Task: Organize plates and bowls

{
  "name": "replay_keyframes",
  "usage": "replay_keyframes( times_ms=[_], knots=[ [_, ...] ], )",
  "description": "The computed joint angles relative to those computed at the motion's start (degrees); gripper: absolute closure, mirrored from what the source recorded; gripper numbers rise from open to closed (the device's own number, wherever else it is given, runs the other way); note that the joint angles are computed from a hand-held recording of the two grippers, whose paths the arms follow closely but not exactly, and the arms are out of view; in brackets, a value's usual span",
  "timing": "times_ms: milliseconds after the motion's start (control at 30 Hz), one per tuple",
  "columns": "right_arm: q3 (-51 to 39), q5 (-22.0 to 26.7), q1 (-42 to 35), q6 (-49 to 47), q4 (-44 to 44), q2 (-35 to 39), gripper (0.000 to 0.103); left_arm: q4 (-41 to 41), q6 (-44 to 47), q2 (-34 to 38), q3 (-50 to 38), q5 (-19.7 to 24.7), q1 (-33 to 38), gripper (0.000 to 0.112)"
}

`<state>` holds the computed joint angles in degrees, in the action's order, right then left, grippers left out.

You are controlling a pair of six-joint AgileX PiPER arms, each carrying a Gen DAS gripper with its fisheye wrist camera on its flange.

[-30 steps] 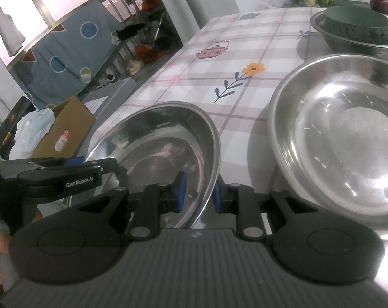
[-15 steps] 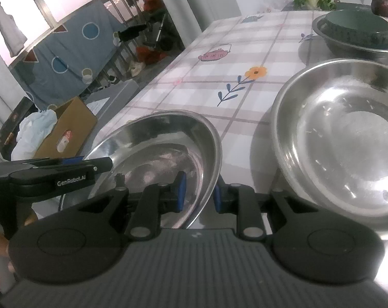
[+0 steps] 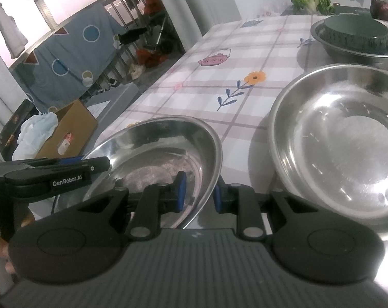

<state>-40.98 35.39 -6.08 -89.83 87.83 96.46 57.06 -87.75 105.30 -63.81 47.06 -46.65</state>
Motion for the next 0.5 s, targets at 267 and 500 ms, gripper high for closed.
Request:
replay_keyframes(
  times_ms=[267,500],
  knots=[
    [0.1,0.3,-0.2,-0.4,0.3,-0.4,0.082,0.4,-0.3,-0.8,0.1,0.7,-0.4,0.078],
    [0.3,0.9,-0.7,-1.3,1.0,-0.8,0.082,0.8,-0.6,-1.6,0.1,1.4,-0.9,0.078]
  ],
)
